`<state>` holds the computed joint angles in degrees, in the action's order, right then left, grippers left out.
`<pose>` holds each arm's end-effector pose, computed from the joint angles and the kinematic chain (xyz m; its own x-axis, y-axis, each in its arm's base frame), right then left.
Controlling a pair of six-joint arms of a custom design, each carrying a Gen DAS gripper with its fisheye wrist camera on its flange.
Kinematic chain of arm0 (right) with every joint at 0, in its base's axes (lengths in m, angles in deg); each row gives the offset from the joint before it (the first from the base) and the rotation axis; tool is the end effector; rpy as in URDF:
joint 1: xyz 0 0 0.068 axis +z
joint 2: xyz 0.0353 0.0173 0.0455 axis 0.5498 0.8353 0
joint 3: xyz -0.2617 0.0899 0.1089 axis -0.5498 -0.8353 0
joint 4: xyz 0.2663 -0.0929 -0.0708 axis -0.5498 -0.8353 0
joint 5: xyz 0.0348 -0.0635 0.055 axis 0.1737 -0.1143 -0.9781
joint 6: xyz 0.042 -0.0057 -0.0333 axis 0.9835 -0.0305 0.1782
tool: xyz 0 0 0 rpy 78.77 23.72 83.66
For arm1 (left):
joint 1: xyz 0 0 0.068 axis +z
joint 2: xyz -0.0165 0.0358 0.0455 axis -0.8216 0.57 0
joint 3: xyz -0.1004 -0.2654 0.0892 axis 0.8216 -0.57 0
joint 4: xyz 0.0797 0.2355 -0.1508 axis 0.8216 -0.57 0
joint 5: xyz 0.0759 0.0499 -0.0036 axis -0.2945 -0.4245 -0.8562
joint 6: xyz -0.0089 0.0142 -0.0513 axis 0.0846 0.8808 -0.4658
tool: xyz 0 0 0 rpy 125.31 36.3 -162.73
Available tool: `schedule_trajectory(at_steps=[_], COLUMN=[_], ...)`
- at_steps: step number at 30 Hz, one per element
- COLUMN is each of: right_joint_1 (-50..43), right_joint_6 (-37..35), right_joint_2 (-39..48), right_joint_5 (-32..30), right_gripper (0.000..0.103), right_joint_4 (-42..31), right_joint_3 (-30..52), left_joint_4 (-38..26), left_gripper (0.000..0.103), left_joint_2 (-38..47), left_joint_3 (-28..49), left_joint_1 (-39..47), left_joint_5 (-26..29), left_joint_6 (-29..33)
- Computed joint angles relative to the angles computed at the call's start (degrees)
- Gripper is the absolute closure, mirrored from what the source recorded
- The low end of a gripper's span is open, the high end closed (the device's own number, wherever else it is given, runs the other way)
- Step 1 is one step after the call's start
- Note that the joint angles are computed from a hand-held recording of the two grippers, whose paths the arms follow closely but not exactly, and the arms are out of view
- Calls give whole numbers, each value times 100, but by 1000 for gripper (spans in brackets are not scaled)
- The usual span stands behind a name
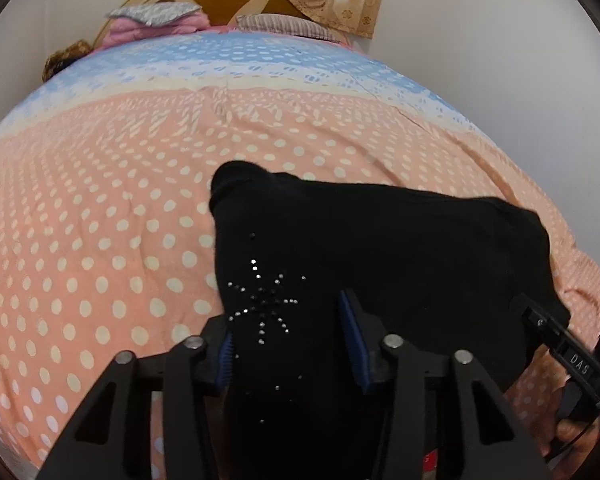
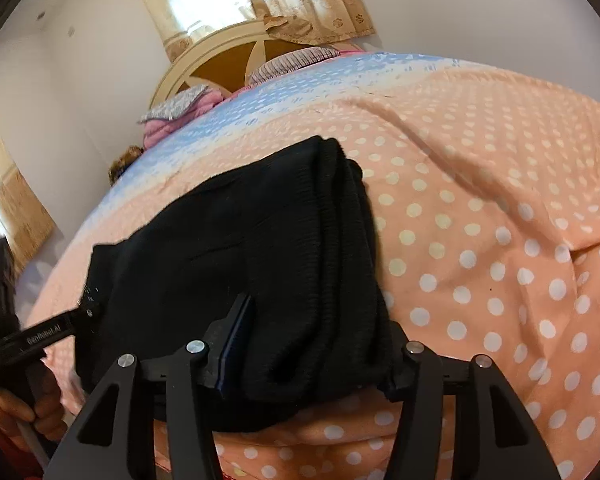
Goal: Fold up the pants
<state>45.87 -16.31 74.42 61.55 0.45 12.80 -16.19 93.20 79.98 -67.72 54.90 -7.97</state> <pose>0.1884 0.0233 0.0474 -0.3012 0.6630 -0.6854 0.6883 0.6486 0.3249 0.3616 -0.0978 0.0904 -0.5862 0.5130 -0.6271 0.7470 0.6418 -0.1733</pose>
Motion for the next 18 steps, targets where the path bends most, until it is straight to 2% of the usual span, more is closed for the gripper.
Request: schedule_trajectory(at_steps=[1, 3, 6, 9, 13, 18], right_joint_1=[24, 111, 233, 471, 695, 825], right_joint_6=[-42, -91, -112, -37, 62, 192], right_joint_2=[-96, -218, -328, -341, -259, -230], right_joint_5=[21, 84, 239, 577, 941, 1113], right_gripper=[53, 59, 64, 67, 68, 68], right_joint_4=[-274, -558, -986, -1523, -1977, -2124], right_joint_3=[79, 151, 295, 516, 731, 779], left_joint_4=[90, 211, 556, 555, 390, -256], left_gripper=[70, 79, 81, 83, 84, 84], left_joint_2=[-54, -153, -242, -224, -147, 108], left_joint_3=[-70, -193, -379, -334, -201, 200], left_joint_1=[-43, -133, -294, -299, -205, 168], left_joint_5=[-52, -118, -417, -426, -251, 461], left_joint_6=[68, 195, 222, 213, 224, 98])
